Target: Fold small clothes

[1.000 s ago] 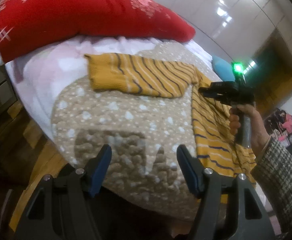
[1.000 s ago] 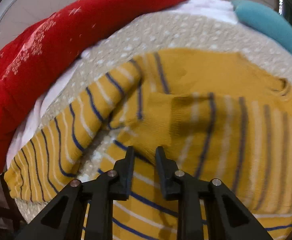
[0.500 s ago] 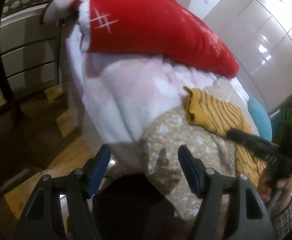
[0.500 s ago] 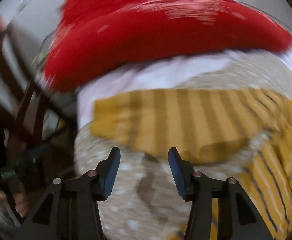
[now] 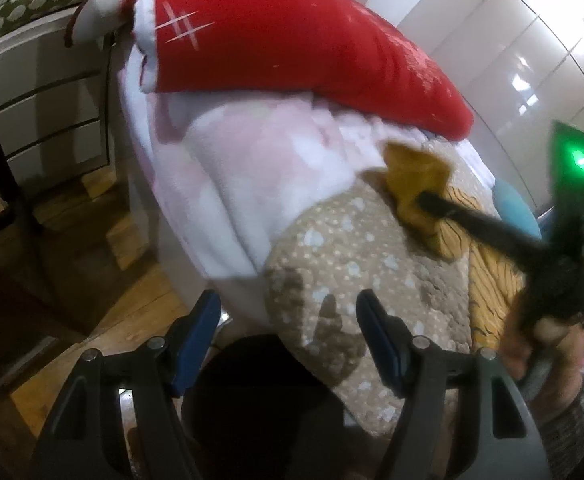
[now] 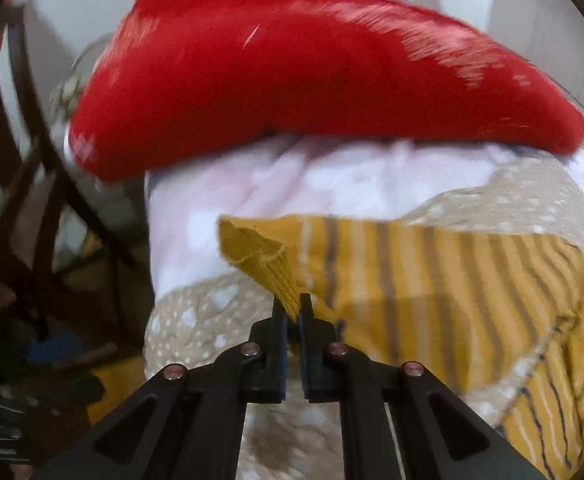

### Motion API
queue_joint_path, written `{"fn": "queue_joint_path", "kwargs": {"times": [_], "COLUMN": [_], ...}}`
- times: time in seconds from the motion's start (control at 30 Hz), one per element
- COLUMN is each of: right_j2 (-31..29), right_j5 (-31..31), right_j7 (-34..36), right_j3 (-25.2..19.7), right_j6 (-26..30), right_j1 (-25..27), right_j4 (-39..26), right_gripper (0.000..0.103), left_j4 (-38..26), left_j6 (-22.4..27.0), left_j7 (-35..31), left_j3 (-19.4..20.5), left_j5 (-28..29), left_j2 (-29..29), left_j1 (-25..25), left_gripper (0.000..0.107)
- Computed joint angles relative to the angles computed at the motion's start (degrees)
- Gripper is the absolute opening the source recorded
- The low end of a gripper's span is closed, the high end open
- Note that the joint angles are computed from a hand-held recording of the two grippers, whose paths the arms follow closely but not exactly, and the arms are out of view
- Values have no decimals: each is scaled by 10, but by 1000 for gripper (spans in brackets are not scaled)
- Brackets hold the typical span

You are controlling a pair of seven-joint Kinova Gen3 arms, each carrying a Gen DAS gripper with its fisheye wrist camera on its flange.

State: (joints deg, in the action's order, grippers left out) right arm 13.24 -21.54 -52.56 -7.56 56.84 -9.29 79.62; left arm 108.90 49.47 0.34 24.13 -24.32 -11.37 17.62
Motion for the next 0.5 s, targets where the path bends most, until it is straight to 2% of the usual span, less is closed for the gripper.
{"fn": "queue_joint_path", "kwargs": {"times": [0.2, 0.3, 0.37, 0.5], "right_j2": [-11, 6, 37, 80], "right_j5": [-97, -112, -129, -104], "right_j7": [-6, -40, -68, -131], "right_j3": [48, 76, 102, 127], "right_j6": [24, 32, 58, 57], "right_j1": [110, 181, 234, 310], "right_j4": [-53, -95, -141, -188], "right_gripper": [5, 5, 5, 5], "left_j4": [-49, -77, -95, -131], "left_j6": [29, 42, 46, 55], "left_j7": [-9, -18, -26, -48], "left_j3": [12, 8, 2, -16], "left_j5": [-27, -41, -46, -49], "left_j2": [31, 53, 71, 107], "left_j1": [23, 47, 65, 99], "left_gripper": [69, 69, 69, 69]}}
